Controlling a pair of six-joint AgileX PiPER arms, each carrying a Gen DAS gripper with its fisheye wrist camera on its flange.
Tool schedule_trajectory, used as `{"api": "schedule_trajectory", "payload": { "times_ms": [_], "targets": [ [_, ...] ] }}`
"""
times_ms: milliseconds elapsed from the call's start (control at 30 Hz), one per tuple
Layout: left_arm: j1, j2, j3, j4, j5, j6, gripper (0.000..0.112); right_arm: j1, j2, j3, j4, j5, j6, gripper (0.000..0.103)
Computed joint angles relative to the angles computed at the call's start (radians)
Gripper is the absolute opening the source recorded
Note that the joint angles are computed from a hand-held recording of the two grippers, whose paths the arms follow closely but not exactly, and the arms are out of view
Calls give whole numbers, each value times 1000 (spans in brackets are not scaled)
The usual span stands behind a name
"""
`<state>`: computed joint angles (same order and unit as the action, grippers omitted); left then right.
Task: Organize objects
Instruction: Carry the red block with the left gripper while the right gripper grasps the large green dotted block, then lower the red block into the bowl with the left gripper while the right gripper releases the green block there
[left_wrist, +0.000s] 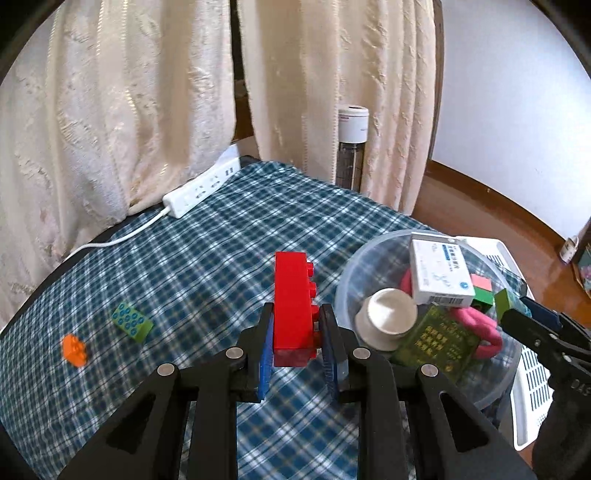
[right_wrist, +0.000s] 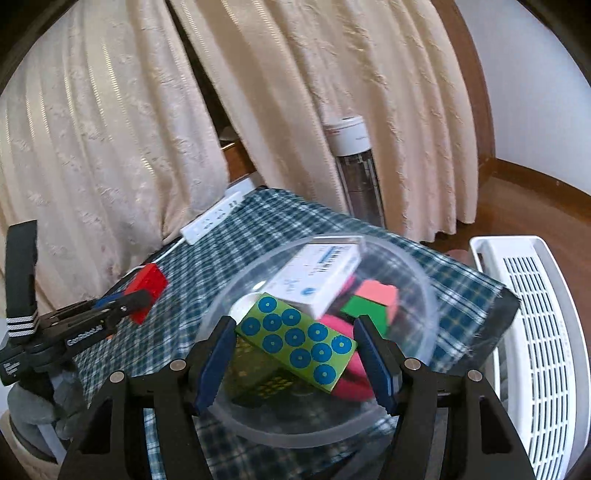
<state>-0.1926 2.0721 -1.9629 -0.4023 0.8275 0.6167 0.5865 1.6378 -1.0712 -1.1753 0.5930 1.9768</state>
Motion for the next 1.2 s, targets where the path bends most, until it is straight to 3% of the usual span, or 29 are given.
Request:
{"api": "schedule_trajectory", "payload": {
  "times_ms": [367, 1200],
  "targets": [
    [-70, 65, -110, 31, 53, -31, 24, -69, 6, 47, -24, -61, 38, 69],
    [-141, 327, -550, 16, 328, -102, 25, -106, 35, 43, -54, -106, 44, 69]
  ]
}}
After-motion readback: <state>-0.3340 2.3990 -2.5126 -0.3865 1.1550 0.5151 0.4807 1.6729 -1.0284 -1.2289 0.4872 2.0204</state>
